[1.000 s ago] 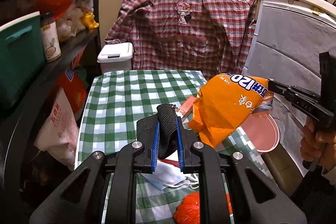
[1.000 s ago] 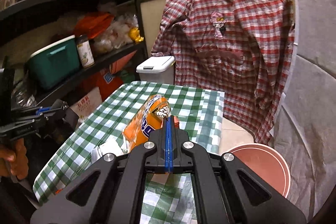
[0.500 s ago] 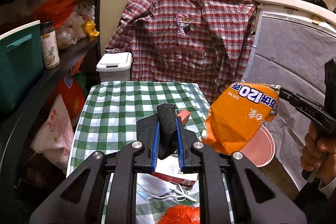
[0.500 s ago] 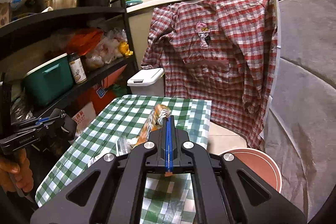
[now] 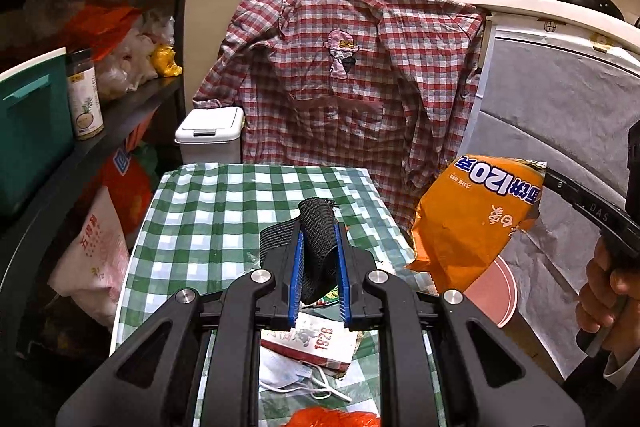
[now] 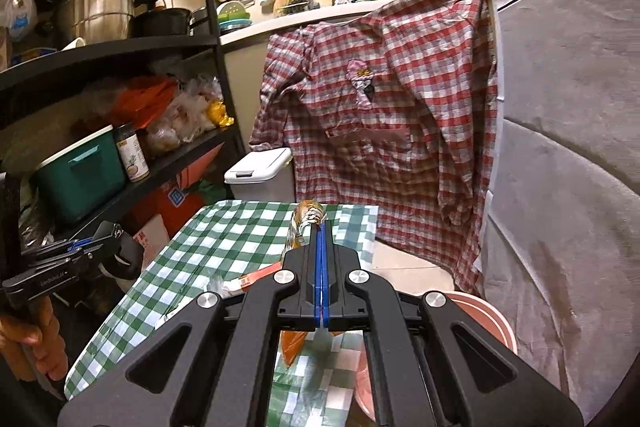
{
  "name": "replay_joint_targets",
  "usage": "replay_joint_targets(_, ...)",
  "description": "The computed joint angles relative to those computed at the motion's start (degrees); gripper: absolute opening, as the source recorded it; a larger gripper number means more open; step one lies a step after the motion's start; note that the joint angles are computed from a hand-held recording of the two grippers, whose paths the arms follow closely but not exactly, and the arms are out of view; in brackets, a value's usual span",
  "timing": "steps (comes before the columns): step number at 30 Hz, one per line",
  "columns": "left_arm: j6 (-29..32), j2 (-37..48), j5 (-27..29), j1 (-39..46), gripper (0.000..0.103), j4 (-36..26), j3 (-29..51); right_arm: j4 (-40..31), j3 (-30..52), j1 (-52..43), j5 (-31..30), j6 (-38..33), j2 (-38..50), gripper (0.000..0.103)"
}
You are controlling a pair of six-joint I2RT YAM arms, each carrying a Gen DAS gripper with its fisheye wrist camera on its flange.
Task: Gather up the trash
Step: 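Carry both items to the pink bucket and open both grippers to drop them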
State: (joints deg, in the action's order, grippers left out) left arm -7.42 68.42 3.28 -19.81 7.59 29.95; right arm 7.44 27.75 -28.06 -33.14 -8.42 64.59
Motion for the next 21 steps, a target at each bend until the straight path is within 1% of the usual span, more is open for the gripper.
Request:
replay_joint_targets(11,-2.69,2.97,-2.79,-5.37,0.015,1.47,2.22,0.35,1.26,-6.28,-2.06,-0.71,1.02,0.000)
replay_joint_targets(21,-5.17,8.84,-5.47,-12.56,0.015,3.87,5.41,1.20,2.99,-12.23,-2.70,-2.67,4.02,0.000)
